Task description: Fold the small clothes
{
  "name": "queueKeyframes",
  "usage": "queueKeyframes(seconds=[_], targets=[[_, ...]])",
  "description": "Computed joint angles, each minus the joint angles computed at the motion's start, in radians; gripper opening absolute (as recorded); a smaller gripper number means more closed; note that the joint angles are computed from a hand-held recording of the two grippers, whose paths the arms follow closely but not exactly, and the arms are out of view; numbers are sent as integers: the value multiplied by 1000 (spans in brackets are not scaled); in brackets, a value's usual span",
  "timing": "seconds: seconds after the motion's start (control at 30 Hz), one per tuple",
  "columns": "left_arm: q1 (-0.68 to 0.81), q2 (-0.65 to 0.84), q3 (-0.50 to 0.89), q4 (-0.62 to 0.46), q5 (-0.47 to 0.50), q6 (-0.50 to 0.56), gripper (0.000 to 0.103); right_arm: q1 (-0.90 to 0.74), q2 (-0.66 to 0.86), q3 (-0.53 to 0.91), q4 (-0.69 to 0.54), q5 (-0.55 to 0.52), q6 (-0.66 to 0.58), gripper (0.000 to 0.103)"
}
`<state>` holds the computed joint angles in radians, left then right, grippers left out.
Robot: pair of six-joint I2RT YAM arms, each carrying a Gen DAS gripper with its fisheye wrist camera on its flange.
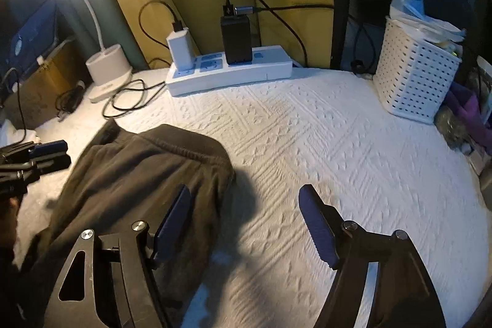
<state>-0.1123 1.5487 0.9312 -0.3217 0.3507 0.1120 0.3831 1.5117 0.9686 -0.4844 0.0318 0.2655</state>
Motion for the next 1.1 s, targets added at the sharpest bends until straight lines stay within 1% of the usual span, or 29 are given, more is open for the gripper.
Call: queueKeyframes(seconds=[0.13,0.37,0.43,0.5,0.6,0.7,0.77,0.83,0.87,0.9,0.93,0.97,1.0,1.07,1.1], targets=[[-33,34,6,-10,-17,-5,73,14,-30,-23,8,-39,13,75],[-66,134,54,-7,-58,-11,73,18,22,-37,57,-95,12,75],[-76,135,39,24,-69,-5,74,14,36,-42,74,-114,13,75],[-92,135,26,49,-75,4,79,12,54,-39,91,-135,11,75],[-104,142,25,62,-67,17,80,14,88,-30,109,-154,5,75],[-110,153,27,81,-58,24,79,27,103,-31,141,-144,-11,75],[-122,153,11,118,-69,34,79,37,111,-31,159,-137,-18,75],[-138,144,-15,159,-89,42,74,40,127,-18,163,-148,-27,75],[-142,140,-22,168,-87,40,68,43,134,-12,163,-148,-31,75],[-145,136,-27,174,-84,37,64,48,142,-2,159,-143,-35,75],[-149,136,-28,178,-88,32,63,54,150,7,155,-137,-41,75],[-150,136,-28,181,-86,29,55,60,158,16,151,-130,-47,74],[-147,136,-27,181,-70,25,49,63,163,22,148,-127,-52,70],[-149,136,-30,185,-65,20,46,73,171,31,142,-108,-56,67],[-152,135,-31,187,-66,21,42,74,171,31,145,-108,-58,61]])
